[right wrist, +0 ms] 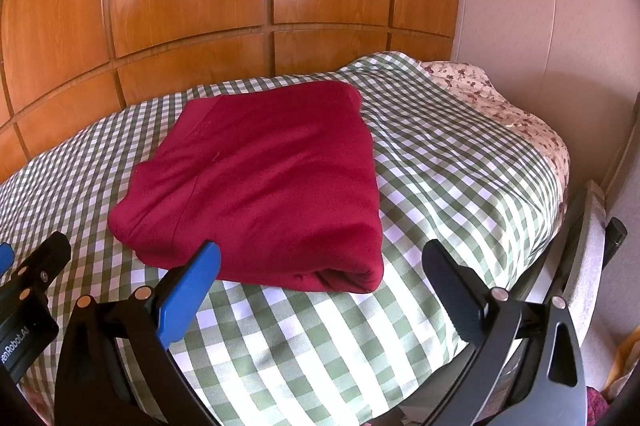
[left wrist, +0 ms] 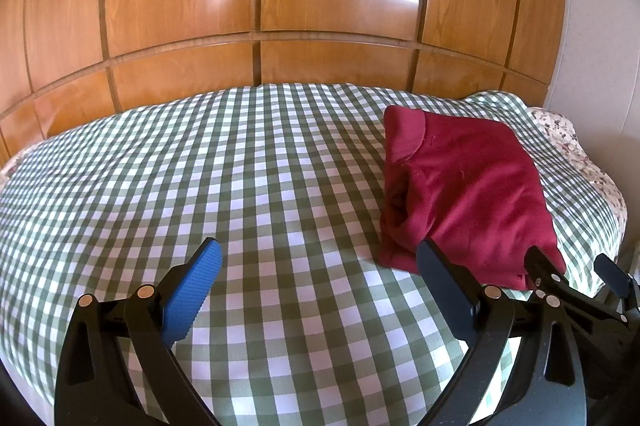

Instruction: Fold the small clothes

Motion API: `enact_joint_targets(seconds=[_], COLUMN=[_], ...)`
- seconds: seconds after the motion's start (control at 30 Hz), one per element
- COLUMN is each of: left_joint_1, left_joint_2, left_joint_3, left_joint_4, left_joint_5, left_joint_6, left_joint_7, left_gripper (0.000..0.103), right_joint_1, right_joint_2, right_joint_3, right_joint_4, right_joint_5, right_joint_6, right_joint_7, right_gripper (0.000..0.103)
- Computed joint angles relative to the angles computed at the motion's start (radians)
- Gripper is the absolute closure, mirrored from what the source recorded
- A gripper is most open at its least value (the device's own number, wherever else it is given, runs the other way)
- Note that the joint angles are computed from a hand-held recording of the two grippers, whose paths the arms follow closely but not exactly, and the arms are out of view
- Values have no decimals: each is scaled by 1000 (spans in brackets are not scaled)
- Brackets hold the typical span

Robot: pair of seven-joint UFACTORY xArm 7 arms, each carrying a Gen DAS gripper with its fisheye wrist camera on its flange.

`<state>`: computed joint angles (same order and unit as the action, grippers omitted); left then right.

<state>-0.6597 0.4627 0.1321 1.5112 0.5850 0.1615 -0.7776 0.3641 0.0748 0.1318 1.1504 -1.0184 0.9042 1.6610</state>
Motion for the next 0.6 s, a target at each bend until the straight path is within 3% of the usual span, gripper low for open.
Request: enact_joint_targets(seconds=[0.6], left_joint_1=[-14], left_joint_2=[-9], left_joint_3=[21], left_joint_4=[-11], left_joint_5=[35], left_joint_6=[-12], left_joint_7=[-40], left_gripper=[6], right_joint_1=[0], right_joint_2=[3], right_joint_3=[-1], right_joint_4=[2], right_joint_5=[11], right_joint_6=[-9], right_joint_7=[-6], right_gripper=[2])
